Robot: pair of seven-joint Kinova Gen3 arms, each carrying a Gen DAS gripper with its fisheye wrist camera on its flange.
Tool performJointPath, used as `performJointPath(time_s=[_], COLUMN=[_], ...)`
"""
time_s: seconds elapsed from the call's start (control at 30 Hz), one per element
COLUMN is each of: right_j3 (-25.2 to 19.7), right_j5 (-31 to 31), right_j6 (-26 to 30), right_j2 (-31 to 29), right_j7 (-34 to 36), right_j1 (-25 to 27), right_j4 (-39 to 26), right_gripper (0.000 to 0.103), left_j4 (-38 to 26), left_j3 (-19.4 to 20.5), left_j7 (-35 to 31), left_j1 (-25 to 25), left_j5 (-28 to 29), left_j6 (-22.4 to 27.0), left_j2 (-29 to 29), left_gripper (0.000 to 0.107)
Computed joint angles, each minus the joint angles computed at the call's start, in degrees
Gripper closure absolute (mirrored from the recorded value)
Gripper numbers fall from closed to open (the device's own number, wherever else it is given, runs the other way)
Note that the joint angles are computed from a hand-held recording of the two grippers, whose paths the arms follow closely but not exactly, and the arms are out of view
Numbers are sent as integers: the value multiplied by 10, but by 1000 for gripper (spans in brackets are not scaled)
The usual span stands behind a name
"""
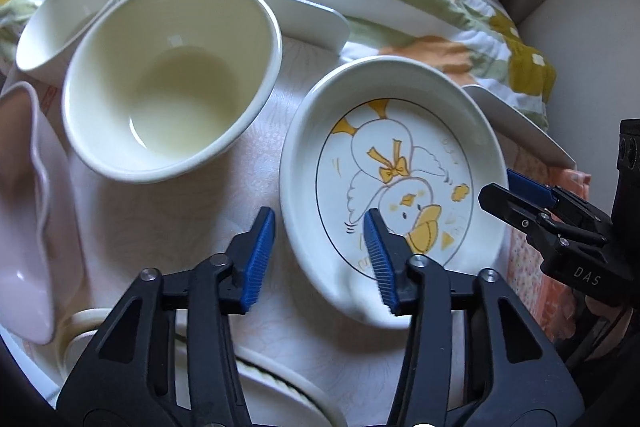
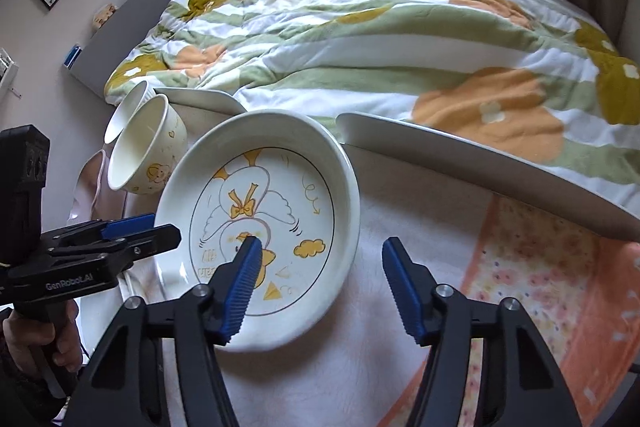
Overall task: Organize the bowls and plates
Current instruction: 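Grasp the rim of the small duck-print plate with both grippers, then carry the duck-print plate over the plate stack and lower it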
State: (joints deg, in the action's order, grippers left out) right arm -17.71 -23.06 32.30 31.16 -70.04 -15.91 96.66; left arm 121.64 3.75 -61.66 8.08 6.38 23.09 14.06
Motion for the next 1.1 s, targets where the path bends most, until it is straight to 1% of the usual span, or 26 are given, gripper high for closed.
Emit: performJointPath(time_s=[0.03, 0.07, 0.1, 0.13, 0.17, 0.2, 0.27, 0.4, 0.53, 0.63, 0.77, 0.9, 1.0, 1.1], right_j3=[-2, -3, -3, -2, -3, -5, -1, -10, -2, -5, -6, -10, -8, 3], right_j5=[0, 1, 2, 3, 1, 0, 0, -12, -4, -5, -9, -16, -18, -13], right_j6=[2, 3, 4, 7, 10, 14, 22, 18, 11, 8, 2, -14, -29, -48], right_j2=[7, 12, 16, 19, 23, 27, 33, 36, 29, 25, 16, -2, -27, -64], right_j7=[6, 9, 11, 11, 13, 16, 16, 31, 26, 29, 26, 22, 12, -17], right_j1=[2, 1, 2, 1, 3, 6, 5, 18, 6, 7, 7, 8, 3, -15], right_j4=[-5, -7, -10, -13, -16, -19, -24, -21, -17, -13, -2, 17, 38, 65], right_gripper=[52, 59, 64, 73, 77, 79, 88, 90, 90, 90, 90, 90, 90, 90], left_j4=[-1, -2, -5, -6, -7, -7, 3, 3, 5, 6, 6, 4, 12, 24], left_j3=[-3, -3, -11, -17, -23, -24, -17, -29, -29, -35, -32, -22, -11, -1], left_j7=[6, 9, 21, 33, 45, 49, 47, 72, 84, 103, 115, 111, 90, 60], left_j1=[4, 4, 15, 23, 30, 29, 18, 35, 39, 51, 54, 49, 38, 26], left_j5=[-3, -4, -13, -23, -32, -36, -28, -53, -70, -91, -110, -115, -107, -95], left_j6=[-1, -2, -1, 1, 3, 3, -9, -8, -3, -1, 9, 16, 16, 18], left_j2=[5, 9, 14, 16, 18, 19, 13, 12, 6, -3, -13, -27, -50, -81], left_gripper=[74, 79, 81, 82, 86, 88, 90, 90, 91, 91, 91, 91, 91, 91])
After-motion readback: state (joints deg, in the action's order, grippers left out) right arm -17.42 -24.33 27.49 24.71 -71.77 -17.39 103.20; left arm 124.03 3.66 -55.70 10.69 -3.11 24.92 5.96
